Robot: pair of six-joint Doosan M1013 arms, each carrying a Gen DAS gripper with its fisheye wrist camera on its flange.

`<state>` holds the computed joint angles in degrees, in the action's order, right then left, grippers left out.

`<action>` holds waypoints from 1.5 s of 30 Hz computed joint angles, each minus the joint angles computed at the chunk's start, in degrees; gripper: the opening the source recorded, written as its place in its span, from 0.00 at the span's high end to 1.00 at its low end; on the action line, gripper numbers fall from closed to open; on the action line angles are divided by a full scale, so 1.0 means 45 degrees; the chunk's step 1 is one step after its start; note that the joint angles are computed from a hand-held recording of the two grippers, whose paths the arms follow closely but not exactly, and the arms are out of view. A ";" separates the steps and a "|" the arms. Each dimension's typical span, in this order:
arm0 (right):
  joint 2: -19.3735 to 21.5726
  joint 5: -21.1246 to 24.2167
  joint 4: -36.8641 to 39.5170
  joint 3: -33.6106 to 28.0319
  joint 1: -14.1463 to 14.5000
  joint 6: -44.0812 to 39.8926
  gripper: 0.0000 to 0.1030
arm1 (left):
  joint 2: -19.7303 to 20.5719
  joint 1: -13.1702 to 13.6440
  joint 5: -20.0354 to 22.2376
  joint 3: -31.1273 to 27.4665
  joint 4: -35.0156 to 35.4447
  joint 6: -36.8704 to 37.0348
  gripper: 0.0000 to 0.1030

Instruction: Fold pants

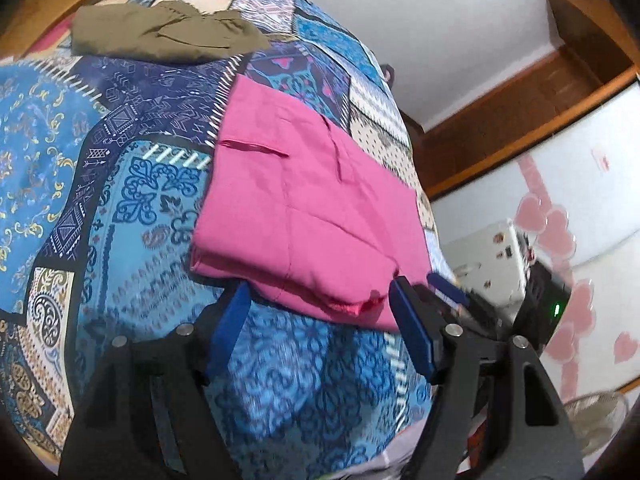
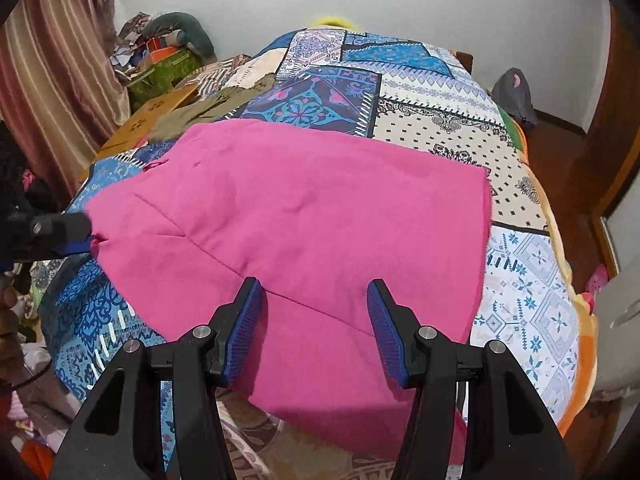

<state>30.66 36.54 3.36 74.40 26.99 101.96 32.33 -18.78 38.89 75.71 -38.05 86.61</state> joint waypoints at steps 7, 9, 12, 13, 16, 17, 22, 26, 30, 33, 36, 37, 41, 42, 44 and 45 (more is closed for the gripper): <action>-0.0004 -0.0096 0.0418 0.0042 -0.0038 -0.0143 0.51 | 0.0539 -0.0092 0.0305 -0.0925 0.1722 -0.1488 0.33; 0.0008 -0.0121 0.0577 0.0038 -0.0074 -0.0240 0.50 | 0.0676 -0.0153 0.0398 -0.1182 0.2524 -0.2026 0.43; 0.0007 -0.0135 0.0819 0.0049 -0.0114 -0.0372 0.50 | 0.0804 -0.0287 0.0511 -0.1437 0.3876 -0.2778 0.61; 0.0013 -0.0121 0.0891 0.0040 -0.0131 -0.0410 0.50 | 0.0816 -0.0317 0.0496 -0.1463 0.4216 -0.2969 0.65; 0.0035 -0.0029 0.1020 -0.0022 -0.0158 -0.0529 0.50 | 0.0774 -0.0343 0.0289 -0.1401 0.4596 -0.2901 0.80; 0.0042 -0.0005 0.1020 -0.0043 -0.0158 -0.0552 0.50 | 0.0708 -0.0372 0.0156 -0.1325 0.4840 -0.2850 0.81; 0.0159 0.0200 0.0965 -0.0304 -0.0105 -0.0758 0.50 | 0.0280 -0.0475 -0.0311 -0.0763 0.5635 -0.2927 0.84; 0.0391 0.0447 0.1158 -0.0734 -0.0045 -0.1243 0.50 | -0.0319 -0.0451 -0.0723 0.0068 0.6126 -0.3462 0.84; 0.0727 0.0728 0.1245 -0.1359 0.0186 -0.2090 0.50 | -0.0945 -0.0439 -0.1044 0.0925 0.6850 -0.4392 0.84; 0.0899 0.0677 0.0352 -0.1645 0.0451 -0.2077 0.50 | -0.1171 -0.0247 -0.0990 0.1309 0.5923 -0.3865 0.83; 0.0990 0.0732 0.0214 -0.1788 0.0479 -0.2090 0.50 | -0.1197 -0.0006 -0.0936 0.1523 0.4390 -0.3006 0.71; 0.0997 0.0769 0.0380 -0.1793 0.0444 -0.2144 0.50 | -0.1128 0.0102 -0.0784 0.1528 0.3702 -0.2732 0.70; 0.1011 0.0773 0.0785 -0.1778 0.0359 -0.2334 0.50 | -0.1123 0.0316 -0.1059 0.1897 0.1817 -0.2081 0.64; 0.1015 0.0772 0.0772 -0.1789 0.0372 -0.2333 0.50 | -0.1143 0.0405 -0.1223 0.2054 0.0946 -0.1733 0.55; 0.1026 0.0778 0.0748 -0.1815 0.0390 -0.2365 0.50 | -0.1161 0.0575 -0.1315 0.2271 -0.0638 -0.1143 0.53; 0.1024 0.0764 0.0770 -0.1806 0.0387 -0.2388 0.50 | -0.1188 0.0586 -0.1261 0.2281 -0.0702 -0.1171 0.53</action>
